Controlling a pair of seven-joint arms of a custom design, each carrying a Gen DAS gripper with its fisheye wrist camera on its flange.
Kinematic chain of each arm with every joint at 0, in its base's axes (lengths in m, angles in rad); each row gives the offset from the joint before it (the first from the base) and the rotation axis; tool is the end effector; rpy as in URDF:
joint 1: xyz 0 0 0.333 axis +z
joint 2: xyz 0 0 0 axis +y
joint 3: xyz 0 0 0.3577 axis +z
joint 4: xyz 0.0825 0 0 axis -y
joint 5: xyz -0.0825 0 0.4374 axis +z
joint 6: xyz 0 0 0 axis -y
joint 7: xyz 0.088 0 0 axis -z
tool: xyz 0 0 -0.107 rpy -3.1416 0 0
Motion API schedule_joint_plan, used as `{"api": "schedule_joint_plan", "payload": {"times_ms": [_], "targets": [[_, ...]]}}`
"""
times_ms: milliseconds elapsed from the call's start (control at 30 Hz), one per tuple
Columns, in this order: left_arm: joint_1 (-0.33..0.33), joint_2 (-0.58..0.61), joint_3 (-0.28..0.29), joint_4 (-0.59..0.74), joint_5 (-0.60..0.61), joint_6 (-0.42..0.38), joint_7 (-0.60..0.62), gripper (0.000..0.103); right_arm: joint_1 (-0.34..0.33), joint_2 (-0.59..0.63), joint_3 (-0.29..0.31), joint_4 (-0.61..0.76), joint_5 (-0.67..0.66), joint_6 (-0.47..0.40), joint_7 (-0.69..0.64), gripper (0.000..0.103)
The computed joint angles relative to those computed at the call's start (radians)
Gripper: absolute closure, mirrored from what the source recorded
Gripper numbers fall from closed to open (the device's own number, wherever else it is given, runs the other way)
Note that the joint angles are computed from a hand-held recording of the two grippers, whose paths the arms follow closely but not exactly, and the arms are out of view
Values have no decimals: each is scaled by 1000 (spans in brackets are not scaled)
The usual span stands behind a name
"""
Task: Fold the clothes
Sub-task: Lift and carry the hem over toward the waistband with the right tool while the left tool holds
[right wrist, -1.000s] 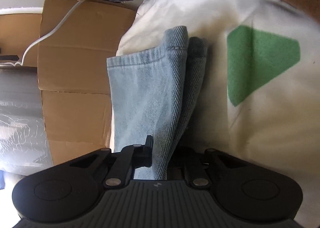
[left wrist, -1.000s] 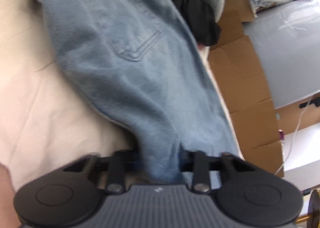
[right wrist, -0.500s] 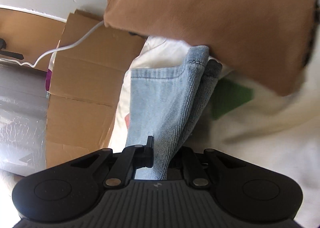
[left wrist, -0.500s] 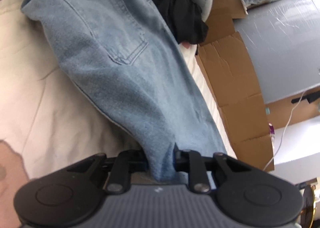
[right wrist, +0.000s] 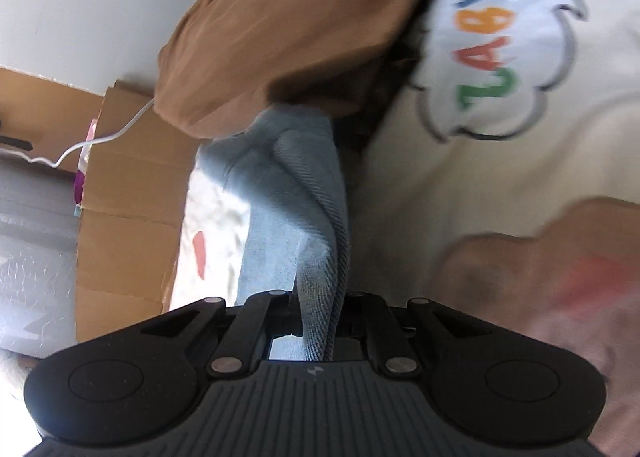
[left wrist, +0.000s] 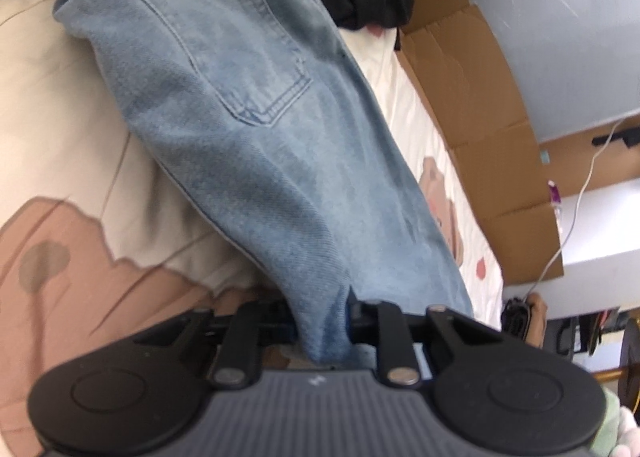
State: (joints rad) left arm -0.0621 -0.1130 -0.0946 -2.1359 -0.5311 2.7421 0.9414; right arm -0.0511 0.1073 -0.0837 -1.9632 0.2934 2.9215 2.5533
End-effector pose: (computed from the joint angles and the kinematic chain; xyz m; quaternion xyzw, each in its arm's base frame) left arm 0.6009 -0.0767 0.5533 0.8699 -0.3108 0.3817 0.0322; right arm 0.6726 -0.1073 0.5363 -0.0909 0.9041 -0.0661 0.4123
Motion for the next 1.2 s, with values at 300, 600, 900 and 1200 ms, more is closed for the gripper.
{"api": "schedule_joint_plan", "payload": {"times_ms": [300,600,900,1200], "targets": [[10,57,-8,58,24,-63,3,83,2,-168,-11,-192,-249,-30,246,97],[0,-11,0,11,-25,-160,95,83,-51,-315,33,-315,-350,-145,367,97],[-1,10,-4,0,-18,-179,109,83,-51,-342,21,-339,-296,-206,306,93],[4,24,-8,-4,-28,-169,116,81,-73,-296,-27,-220,-338,-417,123,72]]}}
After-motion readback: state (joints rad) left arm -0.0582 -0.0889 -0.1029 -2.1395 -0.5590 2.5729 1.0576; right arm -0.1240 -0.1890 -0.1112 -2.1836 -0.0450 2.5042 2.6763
